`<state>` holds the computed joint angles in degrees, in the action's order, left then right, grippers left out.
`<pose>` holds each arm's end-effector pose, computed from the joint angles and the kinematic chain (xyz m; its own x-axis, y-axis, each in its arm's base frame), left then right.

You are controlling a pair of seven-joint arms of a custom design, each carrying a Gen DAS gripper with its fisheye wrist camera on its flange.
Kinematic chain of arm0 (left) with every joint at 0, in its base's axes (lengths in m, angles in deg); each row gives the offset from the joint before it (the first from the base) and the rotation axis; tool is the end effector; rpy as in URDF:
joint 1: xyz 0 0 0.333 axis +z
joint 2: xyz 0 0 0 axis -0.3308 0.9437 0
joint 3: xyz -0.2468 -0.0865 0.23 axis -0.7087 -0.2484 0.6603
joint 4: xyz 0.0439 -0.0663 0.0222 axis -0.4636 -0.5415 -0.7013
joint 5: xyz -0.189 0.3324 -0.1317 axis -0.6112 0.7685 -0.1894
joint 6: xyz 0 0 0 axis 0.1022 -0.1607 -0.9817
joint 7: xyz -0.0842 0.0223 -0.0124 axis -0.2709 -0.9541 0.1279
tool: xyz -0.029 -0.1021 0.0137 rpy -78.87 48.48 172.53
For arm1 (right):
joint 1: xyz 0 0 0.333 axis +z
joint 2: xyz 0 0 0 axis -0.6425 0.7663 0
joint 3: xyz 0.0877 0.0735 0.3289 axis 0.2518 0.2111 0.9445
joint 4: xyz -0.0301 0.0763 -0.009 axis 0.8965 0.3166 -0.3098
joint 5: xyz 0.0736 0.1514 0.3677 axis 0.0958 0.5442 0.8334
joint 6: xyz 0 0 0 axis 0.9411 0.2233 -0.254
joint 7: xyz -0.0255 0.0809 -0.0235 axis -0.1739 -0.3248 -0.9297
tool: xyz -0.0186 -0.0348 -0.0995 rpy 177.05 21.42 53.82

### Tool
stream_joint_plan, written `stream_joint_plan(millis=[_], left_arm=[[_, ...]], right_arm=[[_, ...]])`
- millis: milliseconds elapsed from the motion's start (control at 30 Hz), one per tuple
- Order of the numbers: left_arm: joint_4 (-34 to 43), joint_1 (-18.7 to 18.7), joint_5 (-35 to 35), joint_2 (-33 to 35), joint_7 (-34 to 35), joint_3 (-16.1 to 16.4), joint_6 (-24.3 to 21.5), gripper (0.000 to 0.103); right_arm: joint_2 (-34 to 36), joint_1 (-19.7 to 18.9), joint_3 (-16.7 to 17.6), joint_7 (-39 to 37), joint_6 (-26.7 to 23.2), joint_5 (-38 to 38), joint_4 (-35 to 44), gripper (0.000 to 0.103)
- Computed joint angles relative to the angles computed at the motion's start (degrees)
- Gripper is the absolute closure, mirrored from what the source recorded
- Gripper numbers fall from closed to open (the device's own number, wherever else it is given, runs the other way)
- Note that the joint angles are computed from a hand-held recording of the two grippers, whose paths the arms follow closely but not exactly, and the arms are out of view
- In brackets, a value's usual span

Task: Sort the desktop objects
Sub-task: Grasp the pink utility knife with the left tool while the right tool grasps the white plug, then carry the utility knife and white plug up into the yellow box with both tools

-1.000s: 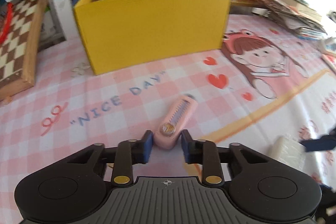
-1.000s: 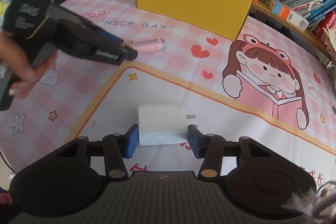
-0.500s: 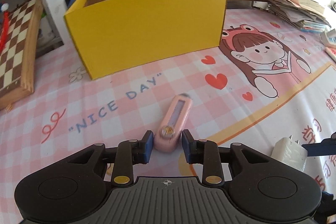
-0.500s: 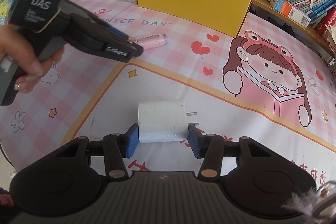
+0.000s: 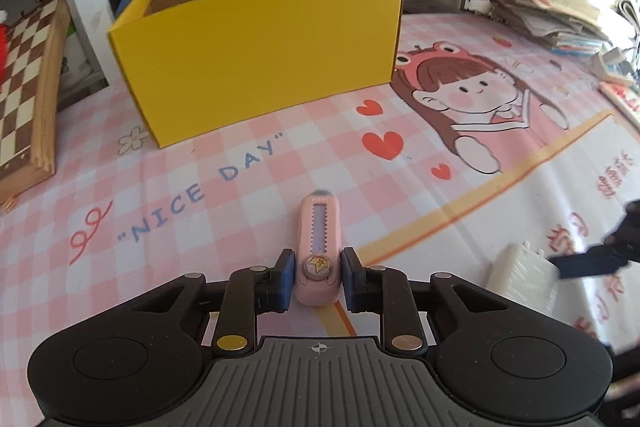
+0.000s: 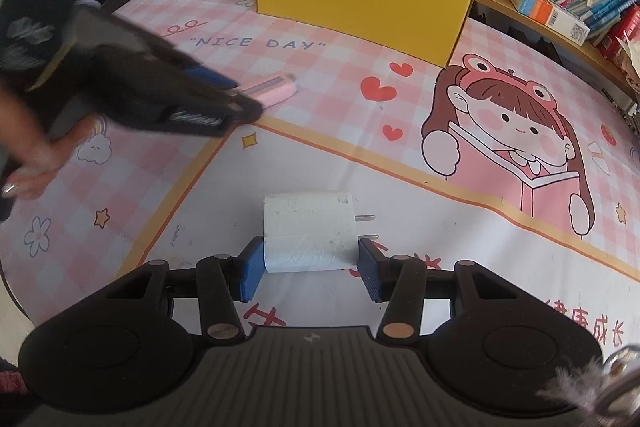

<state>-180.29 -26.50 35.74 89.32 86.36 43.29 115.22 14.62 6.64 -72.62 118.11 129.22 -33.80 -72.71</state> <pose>0.6661 -0.3452 0.2976 -0.7914 -0.6113 -0.0058 -0.4770 0.6234 -0.6195 0.5174 0.5215 0.3117 -0.0701 -0.9975 0.0022 -0.8448 0.0582 -0.5319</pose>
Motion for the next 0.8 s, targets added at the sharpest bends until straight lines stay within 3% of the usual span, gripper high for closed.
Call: stream_joint_plan(millis=[333,800], left_arm=[[-10.45,11.62,-6.60,-5.55,2.90,-10.16,4.80,0.080],[-15.99,19.77,-3.80,-7.43,0.90,-17.47,10.26,0.080]], right_arm=[[-0.84,0.48,-0.07,2.85,-0.77,-0.91,0.09,0.056],[-0.67,1.75,0.12,4.94,-3.15,-3.19,2.15,0.056]])
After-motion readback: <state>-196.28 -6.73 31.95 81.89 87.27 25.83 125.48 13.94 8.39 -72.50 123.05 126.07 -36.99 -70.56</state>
